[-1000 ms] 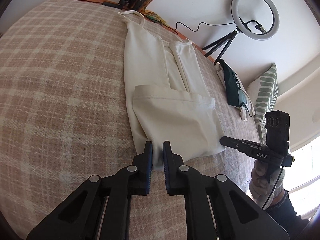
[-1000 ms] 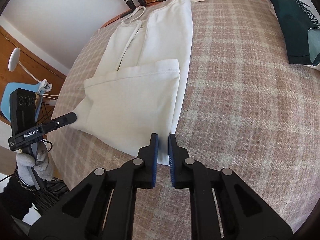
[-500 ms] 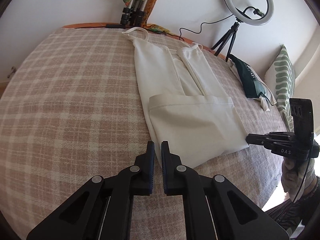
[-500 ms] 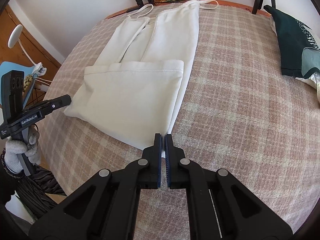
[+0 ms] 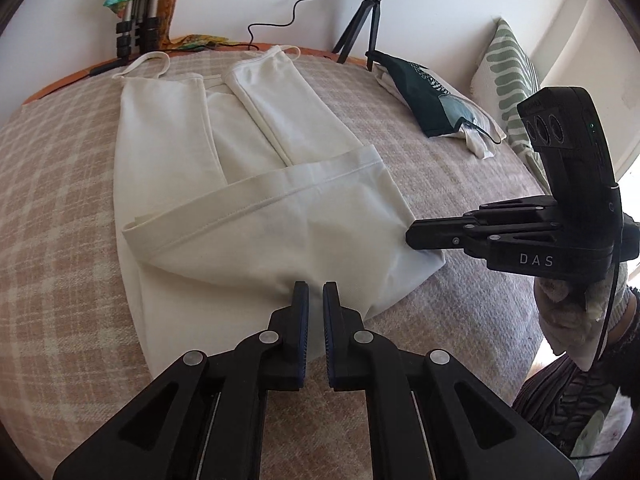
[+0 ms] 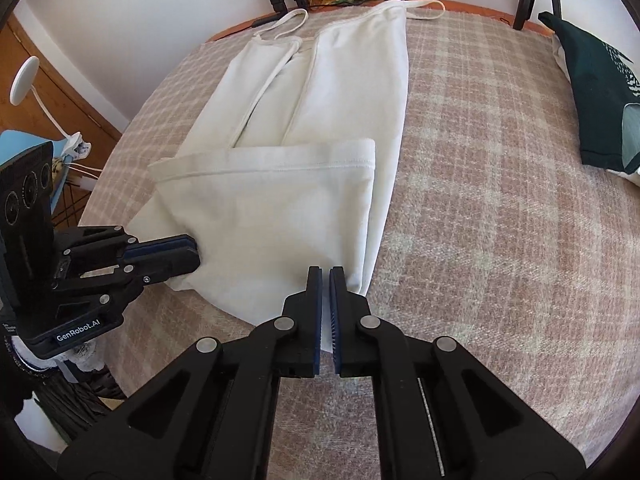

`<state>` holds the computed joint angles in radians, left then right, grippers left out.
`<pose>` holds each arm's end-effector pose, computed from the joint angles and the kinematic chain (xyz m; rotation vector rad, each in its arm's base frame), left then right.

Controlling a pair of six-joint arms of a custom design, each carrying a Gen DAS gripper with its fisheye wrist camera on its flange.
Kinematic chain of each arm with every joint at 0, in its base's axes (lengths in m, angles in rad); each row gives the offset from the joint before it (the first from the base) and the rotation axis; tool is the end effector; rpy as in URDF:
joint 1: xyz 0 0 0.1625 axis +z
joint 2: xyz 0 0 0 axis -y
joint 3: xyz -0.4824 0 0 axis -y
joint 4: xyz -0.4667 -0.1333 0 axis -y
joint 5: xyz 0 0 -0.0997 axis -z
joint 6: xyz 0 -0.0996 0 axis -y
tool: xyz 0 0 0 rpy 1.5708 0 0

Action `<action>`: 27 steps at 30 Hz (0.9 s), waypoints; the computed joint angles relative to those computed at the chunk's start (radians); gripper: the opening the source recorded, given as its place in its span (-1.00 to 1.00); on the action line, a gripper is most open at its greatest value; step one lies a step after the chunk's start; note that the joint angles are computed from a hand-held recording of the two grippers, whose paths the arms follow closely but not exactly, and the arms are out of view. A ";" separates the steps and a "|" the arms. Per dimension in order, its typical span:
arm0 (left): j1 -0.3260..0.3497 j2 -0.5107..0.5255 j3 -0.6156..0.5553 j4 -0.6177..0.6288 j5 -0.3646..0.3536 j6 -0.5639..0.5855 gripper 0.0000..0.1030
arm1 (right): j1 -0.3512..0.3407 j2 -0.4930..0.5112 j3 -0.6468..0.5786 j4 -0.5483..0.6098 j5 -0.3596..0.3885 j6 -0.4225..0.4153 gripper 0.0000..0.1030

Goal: Fold small clothes
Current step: 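Release the hem and move both tools to the strap end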

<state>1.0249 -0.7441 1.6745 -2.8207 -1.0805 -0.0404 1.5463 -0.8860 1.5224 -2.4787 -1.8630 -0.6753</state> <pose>-0.2385 -0.7397 0.0629 0.5697 2.6408 -0.6115 0.0849 -0.8044 0.1936 0.8321 -2.6404 0.2155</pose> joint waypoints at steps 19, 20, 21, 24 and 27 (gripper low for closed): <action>-0.003 0.008 -0.042 -0.018 0.063 -0.059 -0.51 | 0.028 0.246 -0.455 0.097 0.064 0.078 -0.02; -0.001 0.008 -0.044 -0.012 0.064 -0.060 -0.51 | 0.029 0.274 -0.497 0.121 0.048 0.075 -0.02; 0.001 0.010 -0.045 -0.009 0.064 -0.062 -0.51 | 0.029 0.298 -0.530 0.132 0.036 0.073 -0.02; 0.003 0.012 -0.045 -0.003 0.071 -0.060 -0.51 | 0.026 0.361 -0.631 0.183 0.041 0.075 -0.02; 0.005 0.017 -0.048 0.004 0.072 -0.057 -0.51 | 0.023 0.415 -0.721 0.229 0.044 0.087 -0.02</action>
<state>1.0295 -0.7271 1.6267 -2.8170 -1.0089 -0.0978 1.5692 -0.4707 0.8014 -2.2494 -1.8193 -0.5879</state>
